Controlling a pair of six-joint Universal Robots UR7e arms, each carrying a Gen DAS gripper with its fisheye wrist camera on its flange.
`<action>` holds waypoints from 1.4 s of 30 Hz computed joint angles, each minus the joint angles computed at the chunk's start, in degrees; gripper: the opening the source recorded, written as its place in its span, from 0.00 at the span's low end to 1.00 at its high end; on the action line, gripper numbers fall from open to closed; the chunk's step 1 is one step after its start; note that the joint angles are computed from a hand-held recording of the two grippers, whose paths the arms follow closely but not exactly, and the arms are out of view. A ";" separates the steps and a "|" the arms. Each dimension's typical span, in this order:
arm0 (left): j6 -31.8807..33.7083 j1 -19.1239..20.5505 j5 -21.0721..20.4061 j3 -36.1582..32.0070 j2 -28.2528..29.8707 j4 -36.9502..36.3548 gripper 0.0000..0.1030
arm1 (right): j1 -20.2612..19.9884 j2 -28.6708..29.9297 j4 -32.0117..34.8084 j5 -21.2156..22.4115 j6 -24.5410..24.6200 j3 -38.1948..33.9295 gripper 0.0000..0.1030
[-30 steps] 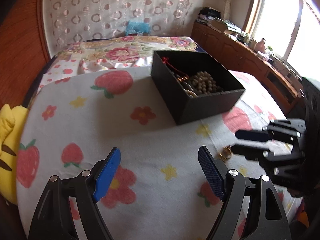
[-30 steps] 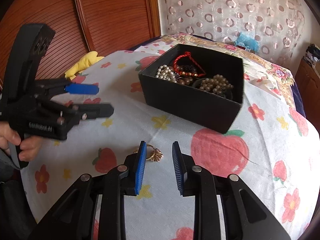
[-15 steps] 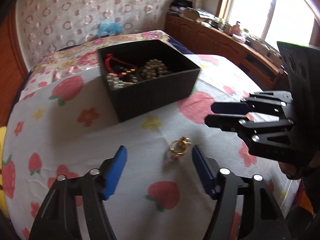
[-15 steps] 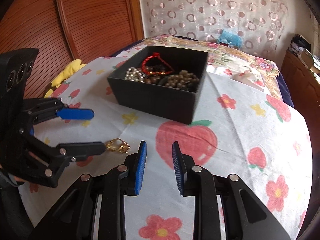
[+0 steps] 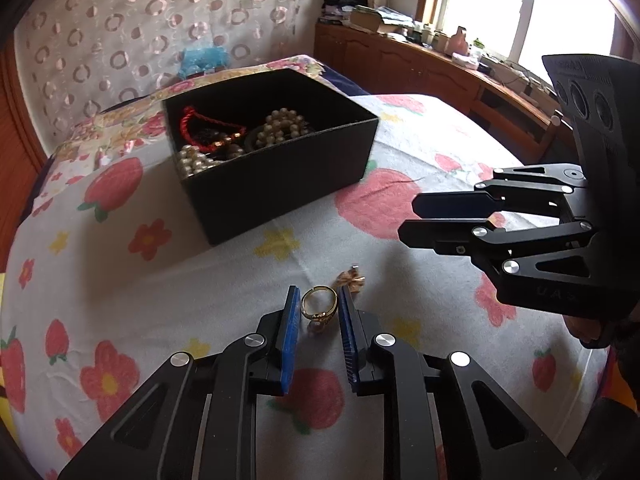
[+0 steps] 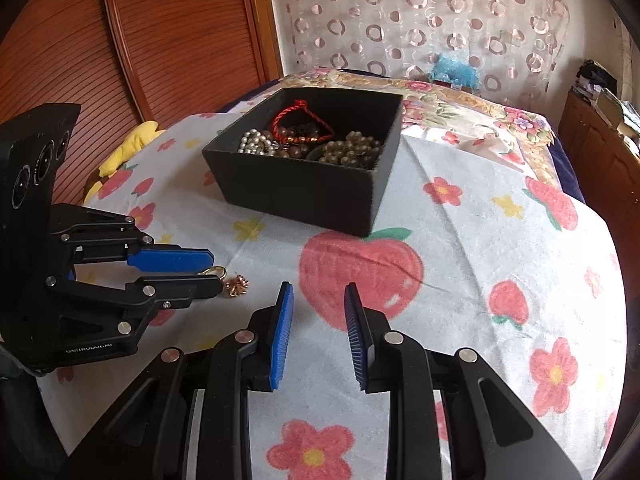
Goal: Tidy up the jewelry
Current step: 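Move the left tool to the gold ring and close on it, then grasp the gold flower charm with the right tool while the left tool lifts the ring, then lower the ring and charm into the black box and open both tools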
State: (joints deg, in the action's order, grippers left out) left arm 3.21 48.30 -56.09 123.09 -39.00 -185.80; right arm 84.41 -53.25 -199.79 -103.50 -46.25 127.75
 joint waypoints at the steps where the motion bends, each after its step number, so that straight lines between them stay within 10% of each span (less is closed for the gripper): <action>1: -0.27 0.02 0.08 0.11 -0.19 -0.11 0.17 | 0.23 0.27 0.21 0.12 0.08 -0.08 0.28; 42: 1.57 -0.15 2.67 -1.68 -4.13 -4.27 0.18 | 5.27 -1.29 2.41 2.46 -6.71 -5.96 0.16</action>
State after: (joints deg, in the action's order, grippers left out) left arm 4.78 48.15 -53.42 121.41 -43.13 -190.07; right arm 89.68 -54.55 -197.38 -101.04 -52.96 121.79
